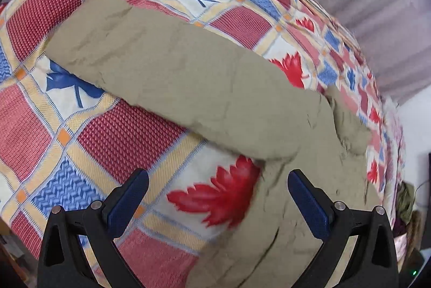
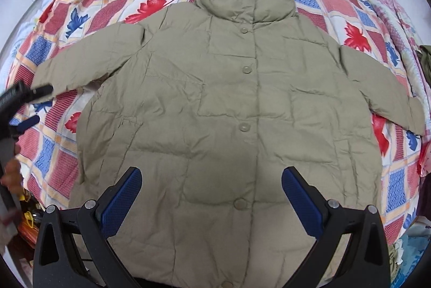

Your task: Fold large clothes

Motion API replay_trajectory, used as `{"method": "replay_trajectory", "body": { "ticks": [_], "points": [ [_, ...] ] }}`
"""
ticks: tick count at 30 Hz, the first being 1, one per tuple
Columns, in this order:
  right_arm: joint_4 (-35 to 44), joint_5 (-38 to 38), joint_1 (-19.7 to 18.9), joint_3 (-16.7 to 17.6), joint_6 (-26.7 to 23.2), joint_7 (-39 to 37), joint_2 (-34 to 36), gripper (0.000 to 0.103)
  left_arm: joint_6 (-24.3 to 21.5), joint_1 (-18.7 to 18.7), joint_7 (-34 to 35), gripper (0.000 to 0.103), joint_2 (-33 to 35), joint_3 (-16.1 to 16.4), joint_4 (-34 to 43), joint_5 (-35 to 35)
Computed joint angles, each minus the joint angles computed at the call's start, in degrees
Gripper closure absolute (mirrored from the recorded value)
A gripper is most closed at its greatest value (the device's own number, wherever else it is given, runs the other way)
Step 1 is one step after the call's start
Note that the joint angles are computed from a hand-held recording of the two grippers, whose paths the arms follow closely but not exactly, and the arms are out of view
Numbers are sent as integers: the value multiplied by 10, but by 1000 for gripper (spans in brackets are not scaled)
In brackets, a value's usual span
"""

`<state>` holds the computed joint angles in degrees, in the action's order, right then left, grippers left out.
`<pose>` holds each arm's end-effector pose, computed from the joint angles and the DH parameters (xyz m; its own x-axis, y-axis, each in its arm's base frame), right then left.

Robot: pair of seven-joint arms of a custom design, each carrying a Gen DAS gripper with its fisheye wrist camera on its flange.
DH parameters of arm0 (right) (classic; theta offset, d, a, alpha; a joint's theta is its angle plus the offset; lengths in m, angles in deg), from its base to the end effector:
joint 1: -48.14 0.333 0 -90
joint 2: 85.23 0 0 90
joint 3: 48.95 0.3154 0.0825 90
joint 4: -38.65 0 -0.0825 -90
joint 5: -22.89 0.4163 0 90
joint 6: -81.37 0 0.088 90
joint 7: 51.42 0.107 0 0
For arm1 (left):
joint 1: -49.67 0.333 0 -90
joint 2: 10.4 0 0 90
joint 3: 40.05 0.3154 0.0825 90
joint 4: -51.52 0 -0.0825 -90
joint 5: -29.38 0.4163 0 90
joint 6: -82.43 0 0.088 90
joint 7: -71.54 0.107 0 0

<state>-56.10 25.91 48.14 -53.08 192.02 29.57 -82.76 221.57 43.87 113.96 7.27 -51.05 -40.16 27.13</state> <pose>0.6285 -0.0409 0.5906 0.0742 -0.9972 -0.0122 -0.9691 -0.0692 -0.2368 0.6968 -0.1935 0.5028 0.4450 -0.7845 0.4319 -0.7682 -0.5822 -0.2661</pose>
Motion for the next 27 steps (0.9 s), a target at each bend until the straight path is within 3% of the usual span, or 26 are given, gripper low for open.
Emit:
{"method": "replay_trajectory", "body": {
  "ticks": [3,6,11,16,17,18,19,21,24,25,26,27],
  "points": [
    [-3,5,6,5,16,-6,15,0,64,24,15,0,24,3,-11,-28],
    [-6,10,12,8,38,-11,28,0,100,56,39,0,62,-9,0,-76],
    [16,23,21,11,60,-7,64,0,102,81,39,0,113,-8,38,-93],
    [68,50,27,15,73,-4,111,0,108,74,-15,1,138,24,67,-50],
    [83,60,27,16,73,-1,123,0,100,70,-32,15,141,33,73,-36],
    [103,71,27,18,70,4,139,0,82,69,-41,37,149,38,88,-21],
    [117,78,27,19,69,8,150,0,71,73,-34,46,157,36,100,-13],
    [151,94,29,22,69,18,176,0,85,89,-9,80,161,20,100,-17],
    [192,115,30,29,73,26,210,0,72,86,-1,92,157,27,113,1],
    [204,120,31,31,75,31,220,3,66,79,-4,92,151,34,115,17],
    [216,131,30,34,74,34,231,8,61,71,-5,93,147,42,121,37],
    [231,147,26,39,69,35,243,29,58,63,-5,93,139,49,124,59]
  ]
}}
